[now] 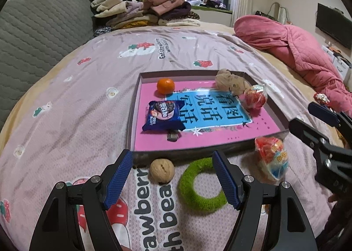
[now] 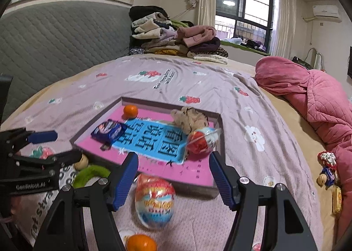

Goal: Organize objects
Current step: 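Move left gripper to the green scrunchie while right gripper approaches the mandarin on the bed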

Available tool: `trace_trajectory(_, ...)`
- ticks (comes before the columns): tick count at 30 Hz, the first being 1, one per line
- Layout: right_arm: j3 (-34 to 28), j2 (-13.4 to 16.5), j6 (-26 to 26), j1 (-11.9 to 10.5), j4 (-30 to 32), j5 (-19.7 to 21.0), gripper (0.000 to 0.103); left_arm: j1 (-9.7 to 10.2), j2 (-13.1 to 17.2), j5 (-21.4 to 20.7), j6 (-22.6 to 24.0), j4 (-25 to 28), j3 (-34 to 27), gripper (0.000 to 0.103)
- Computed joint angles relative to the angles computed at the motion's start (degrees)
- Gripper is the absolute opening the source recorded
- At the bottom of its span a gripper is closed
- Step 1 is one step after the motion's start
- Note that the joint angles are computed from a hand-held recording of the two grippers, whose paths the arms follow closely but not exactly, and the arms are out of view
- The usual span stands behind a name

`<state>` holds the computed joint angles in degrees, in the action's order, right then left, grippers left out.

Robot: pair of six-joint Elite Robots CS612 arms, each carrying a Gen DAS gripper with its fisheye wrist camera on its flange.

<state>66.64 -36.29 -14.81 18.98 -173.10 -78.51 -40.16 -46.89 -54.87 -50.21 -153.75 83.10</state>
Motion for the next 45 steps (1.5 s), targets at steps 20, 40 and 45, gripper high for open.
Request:
trace_trajectory(20,5.81,-2.3,-0.5,-0.74,-0.85,1.88,0.066,-0.52,-0.64,-0.31,0.22,-0.94,2.94,0.076)
trace_trajectory(40,8.47,-3.19,-1.96,-0.97,0.47,2.21,0.066,-0.5,0.11,-2.55,0.12,-0.16,1.98,0.076)
trace_trajectory(45,9.22,-3.52,-2.38,-1.02,0.27,2.4,0.066,-0.7,0.36,-2.33,-0.13,0.21,1.56,0.076)
